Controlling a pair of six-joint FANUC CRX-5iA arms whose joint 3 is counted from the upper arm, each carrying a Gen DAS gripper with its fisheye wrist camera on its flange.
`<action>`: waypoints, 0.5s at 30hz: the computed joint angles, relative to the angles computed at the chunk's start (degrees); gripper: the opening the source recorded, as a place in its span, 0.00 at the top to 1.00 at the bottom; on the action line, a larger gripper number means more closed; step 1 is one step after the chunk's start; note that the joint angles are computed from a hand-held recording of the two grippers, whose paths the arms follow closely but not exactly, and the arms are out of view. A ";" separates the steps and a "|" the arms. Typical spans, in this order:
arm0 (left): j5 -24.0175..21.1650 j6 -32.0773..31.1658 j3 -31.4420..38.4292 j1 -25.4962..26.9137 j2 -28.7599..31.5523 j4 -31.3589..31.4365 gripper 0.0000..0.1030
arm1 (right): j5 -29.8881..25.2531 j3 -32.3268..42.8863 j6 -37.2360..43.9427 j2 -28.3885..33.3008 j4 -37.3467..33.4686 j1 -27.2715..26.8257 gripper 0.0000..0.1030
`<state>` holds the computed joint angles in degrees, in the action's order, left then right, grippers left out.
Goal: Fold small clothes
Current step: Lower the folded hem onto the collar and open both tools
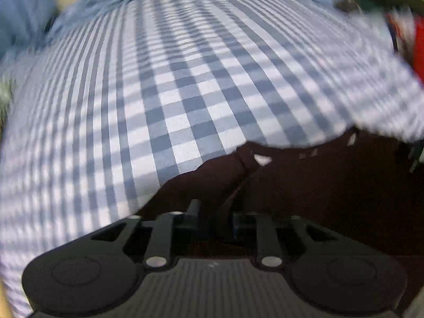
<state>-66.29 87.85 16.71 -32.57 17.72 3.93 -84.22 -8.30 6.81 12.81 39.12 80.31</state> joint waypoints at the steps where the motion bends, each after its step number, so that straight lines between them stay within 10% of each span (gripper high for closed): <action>1: 1.48 0.43 -2.12 1.73 -0.92 3.50 0.67 | 0.79 -0.45 -1.16 -0.37 -0.33 -0.26 0.94; 10: 11.28 9.26 -10.40 7.00 -9.52 3.76 0.26 | 4.64 -2.43 -3.80 -2.07 -1.12 -1.68 0.88; 15: 12.48 9.46 -15.59 6.86 -14.00 2.43 0.15 | 7.09 -7.02 -13.18 -6.90 3.37 0.07 0.28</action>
<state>-53.80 97.32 1.11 -25.71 3.72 6.37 -77.13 -15.32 -6.37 5.91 42.48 80.38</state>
